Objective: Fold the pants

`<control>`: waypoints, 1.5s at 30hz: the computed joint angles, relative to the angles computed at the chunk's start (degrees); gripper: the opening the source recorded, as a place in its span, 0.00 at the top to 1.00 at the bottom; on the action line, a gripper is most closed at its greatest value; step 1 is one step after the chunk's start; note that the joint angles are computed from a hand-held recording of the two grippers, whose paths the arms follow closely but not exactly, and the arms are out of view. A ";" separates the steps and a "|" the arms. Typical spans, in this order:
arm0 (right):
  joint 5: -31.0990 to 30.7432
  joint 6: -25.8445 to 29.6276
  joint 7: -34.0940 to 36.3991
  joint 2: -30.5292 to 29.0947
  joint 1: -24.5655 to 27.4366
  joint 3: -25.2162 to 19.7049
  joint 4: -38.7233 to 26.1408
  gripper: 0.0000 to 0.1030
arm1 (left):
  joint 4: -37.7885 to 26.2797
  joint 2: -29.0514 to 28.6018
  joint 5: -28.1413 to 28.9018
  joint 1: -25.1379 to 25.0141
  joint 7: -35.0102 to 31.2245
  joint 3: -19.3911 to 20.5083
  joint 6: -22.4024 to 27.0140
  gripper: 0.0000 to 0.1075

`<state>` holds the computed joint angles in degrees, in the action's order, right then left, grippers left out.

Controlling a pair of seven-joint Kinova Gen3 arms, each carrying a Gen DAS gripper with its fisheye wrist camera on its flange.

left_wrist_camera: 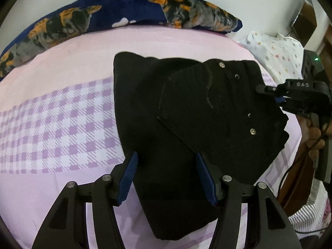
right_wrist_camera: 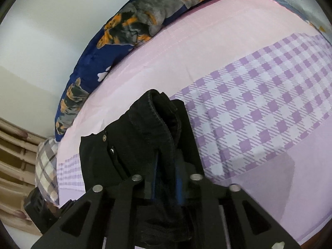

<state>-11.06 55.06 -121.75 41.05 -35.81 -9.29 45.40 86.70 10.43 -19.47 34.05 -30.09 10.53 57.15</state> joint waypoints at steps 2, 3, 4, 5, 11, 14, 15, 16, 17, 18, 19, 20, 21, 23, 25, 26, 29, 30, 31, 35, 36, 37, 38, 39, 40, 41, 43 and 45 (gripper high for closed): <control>0.27 -0.64 -0.45 -1.23 -0.21 0.19 1.63 0.74 | 0.20 -0.06 -0.23 0.11 -0.02 0.04 -0.23 0.46; 0.17 -1.45 -0.47 -2.24 -0.06 0.07 3.28 0.74 | 0.11 -0.02 -0.26 0.16 -0.17 0.11 -0.09 0.46; 0.04 -1.94 -0.78 -3.16 0.11 0.01 4.78 0.74 | 0.04 0.02 -0.33 0.22 -0.42 0.18 0.08 0.46; -0.32 -2.57 -0.98 -4.03 0.42 -0.25 6.33 0.74 | -0.03 0.06 -0.36 0.26 -0.64 0.21 0.21 0.45; -2.49 -7.13 -1.27 -8.97 1.75 -1.88 16.72 0.73 | 0.01 0.07 -0.79 0.98 -0.58 0.38 0.62 0.45; -2.09 -8.51 -1.46 -9.71 1.47 -1.87 18.25 0.74 | -0.34 0.17 -0.94 1.23 -0.49 0.43 1.36 0.45; -1.27 -8.32 -1.69 -9.98 0.90 -1.47 18.27 0.80 | -0.51 0.25 -1.15 1.41 -0.41 0.46 1.64 0.45; 0.33 -8.01 -2.21 -10.45 -0.20 -0.64 18.15 0.84 | -0.69 0.31 -1.31 1.60 -0.41 0.52 1.98 0.45; 1.07 -8.05 -2.48 -10.75 -0.65 -0.41 17.94 0.85 | -0.72 0.27 -1.34 1.71 -0.45 0.57 2.11 0.45; 1.55 -8.24 -2.82 -11.26 -0.90 -0.30 17.98 0.87 | -0.77 0.22 -1.45 1.90 -0.34 0.61 2.30 0.45; 2.00 -8.66 -3.39 -11.75 -1.19 -0.12 18.23 0.88 | -0.79 0.12 -1.34 1.89 -0.55 0.67 2.38 0.45; 2.49 -9.20 -3.95 -12.30 -1.49 0.04 18.59 0.88 | -0.77 0.01 -1.18 1.86 -0.82 0.73 2.44 0.45; 3.44 -9.38 -4.50 -12.75 -2.05 0.39 18.59 0.89 | -0.81 -0.03 -1.15 1.88 -0.94 0.77 2.54 0.45; 5.03 -9.37 -5.55 -13.43 -2.90 0.85 18.77 0.89 | -1.13 -0.03 -1.05 1.98 -1.69 0.99 3.12 0.45; 7.95 -7.40 -6.59 -13.24 -4.60 1.83 17.58 0.90 | -1.81 0.25 -1.27 2.46 -2.37 1.29 4.24 0.45; 9.37 -6.46 -7.10 -12.97 -5.40 2.28 17.14 0.90 | -2.08 0.38 -1.19 2.57 -2.90 1.37 4.58 0.45; 11.49 -4.27 -8.57 -11.53 -6.35 2.79 16.14 0.90 | -3.45 1.34 -1.97 3.59 -3.84 1.46 6.51 0.45; 11.74 -3.95 -8.78 -11.04 -6.31 2.73 16.09 0.90 | -3.60 1.49 -2.13 3.87 -3.83 1.36 6.71 0.45; 11.83 -4.08 -9.09 -10.91 -6.23 2.66 16.47 0.90 | -3.80 1.69 -2.00 3.97 -4.13 1.31 6.98 0.45; 12.11 -3.50 -9.16 -10.10 -6.02 2.36 15.94 0.89 | -4.52 2.38 -1.94 4.42 -4.52 0.90 7.72 0.45; 11.94 -3.53 -9.11 -10.06 -5.83 2.21 16.08 0.89 | -4.65 2.53 -2.01 4.54 -4.59 0.81 7.85 0.45; 11.62 -3.87 -9.15 -10.07 -5.54 2.06 16.37 0.89 | -4.73 2.67 -2.11 4.66 -4.58 0.71 7.93 0.45; 11.21 -4.45 -9.39 -10.24 -5.28 1.94 16.92 0.89 | -4.75 2.71 -2.22 4.80 -4.52 0.63 7.97 0.45; 10.83 -4.97 -9.75 -10.38 -5.08 1.86 17.39 0.88 | -4.64 2.66 -2.19 4.81 -4.60 0.56 7.85 0.45; 10.58 -5.40 -9.99 -10.49 -4.96 1.78 17.78 0.88 | -4.58 2.66 -2.22 4.86 -4.49 0.49 7.74 0.45; 10.42 -5.83 -10.21 -10.60 -4.86 1.76 18.12 0.88 | -4.64 2.69 -2.28 4.96 -4.44 0.48 7.80 0.45; 10.18 -6.61 -11.10 -10.82 -4.87 1.82 18.85 0.85 | -4.63 2.70 -2.44 5.06 -4.43 0.41 7.81 0.45; 9.94 -7.23 -12.22 -10.98 -4.84 1.95 19.48 0.82 | -4.63 2.73 -2.50 5.08 -4.38 0.36 7.74 0.45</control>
<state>-1.12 47.83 -133.97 30.07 -40.65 -7.34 64.88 82.07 13.17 -21.97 39.13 -34.47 10.90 64.89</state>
